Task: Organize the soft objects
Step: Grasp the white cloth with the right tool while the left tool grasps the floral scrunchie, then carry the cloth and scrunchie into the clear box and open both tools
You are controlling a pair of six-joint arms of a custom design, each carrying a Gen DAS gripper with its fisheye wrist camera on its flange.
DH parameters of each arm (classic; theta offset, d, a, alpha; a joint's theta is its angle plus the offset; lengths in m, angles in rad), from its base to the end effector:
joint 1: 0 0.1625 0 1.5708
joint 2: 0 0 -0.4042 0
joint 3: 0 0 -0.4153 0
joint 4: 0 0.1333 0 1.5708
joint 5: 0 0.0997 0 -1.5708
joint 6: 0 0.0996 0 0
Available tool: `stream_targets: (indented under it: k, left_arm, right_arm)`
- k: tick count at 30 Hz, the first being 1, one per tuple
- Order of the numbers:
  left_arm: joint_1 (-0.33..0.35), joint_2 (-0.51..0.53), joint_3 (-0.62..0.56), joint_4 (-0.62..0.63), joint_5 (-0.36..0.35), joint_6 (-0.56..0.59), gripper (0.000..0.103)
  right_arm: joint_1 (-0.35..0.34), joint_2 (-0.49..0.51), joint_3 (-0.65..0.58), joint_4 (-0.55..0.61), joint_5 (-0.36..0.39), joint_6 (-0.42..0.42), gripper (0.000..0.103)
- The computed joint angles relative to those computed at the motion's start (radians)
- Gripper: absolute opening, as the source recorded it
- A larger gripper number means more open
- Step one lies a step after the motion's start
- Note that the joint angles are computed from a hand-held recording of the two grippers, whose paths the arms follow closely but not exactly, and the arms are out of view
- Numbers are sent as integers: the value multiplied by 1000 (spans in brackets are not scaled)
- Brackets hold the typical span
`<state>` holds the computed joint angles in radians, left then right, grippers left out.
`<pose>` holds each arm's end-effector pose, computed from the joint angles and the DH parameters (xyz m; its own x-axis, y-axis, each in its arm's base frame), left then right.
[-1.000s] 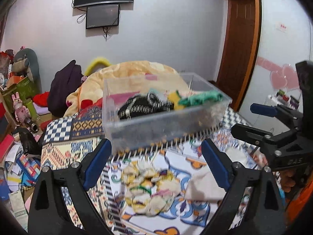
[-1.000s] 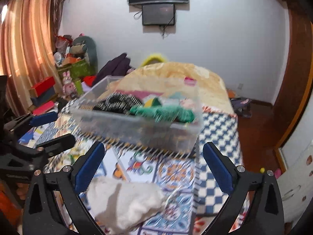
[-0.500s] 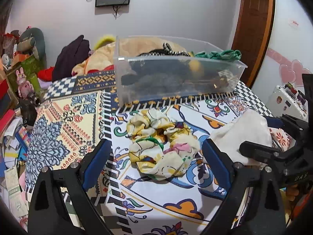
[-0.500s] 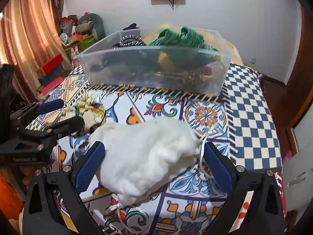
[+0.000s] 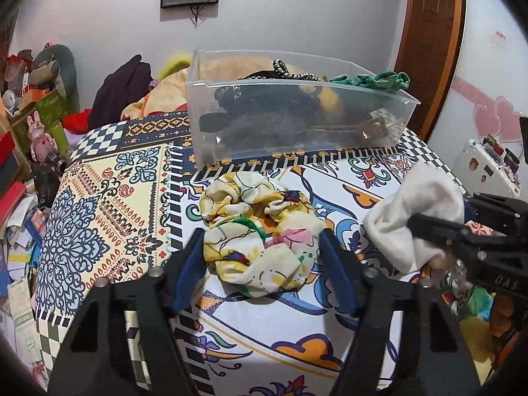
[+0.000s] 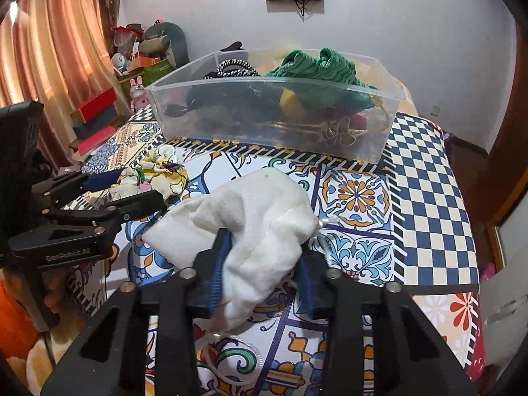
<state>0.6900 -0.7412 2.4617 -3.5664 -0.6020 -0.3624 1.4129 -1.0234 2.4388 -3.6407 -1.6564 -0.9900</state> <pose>-0.1309 -0.3873 -0.0024 -0.7617 0.0579 -0.6454 0.5050 0.6771 -0.5352 0.0581 -0.4286 0.0793 -0.6397 -0.5408 0.5462 -0.7473 0.6038 -0.2773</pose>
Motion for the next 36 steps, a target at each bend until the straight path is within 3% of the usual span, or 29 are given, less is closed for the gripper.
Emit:
stream_targets:
  k: [5, 8, 17, 23, 30, 36]
  left_arm:
    - [-5, -4, 9, -18, -1, 12, 30]
    - [-18, -2, 17, -35, 9, 16, 25]
    - [-126, -26, 53, -110, 88, 60, 24]
    - [-160, -35, 17, -193, 146, 186, 24]
    - [-112, -23, -98, -299, 151, 422, 24]
    - [-44, -42, -173, -281, 93, 465, 24]
  right_arm:
    - [6, -12, 13, -30, 14, 4, 23]
    - [9, -28, 19, -39, 29, 15, 23]
    - [48, -72, 18, -88, 64, 45, 23]
    - [82, -96, -17, -91, 116, 92, 23]
    - [127, -61, -77, -125, 137, 134, 23]
    - [154, -8, -135, -134, 117, 154, 23]
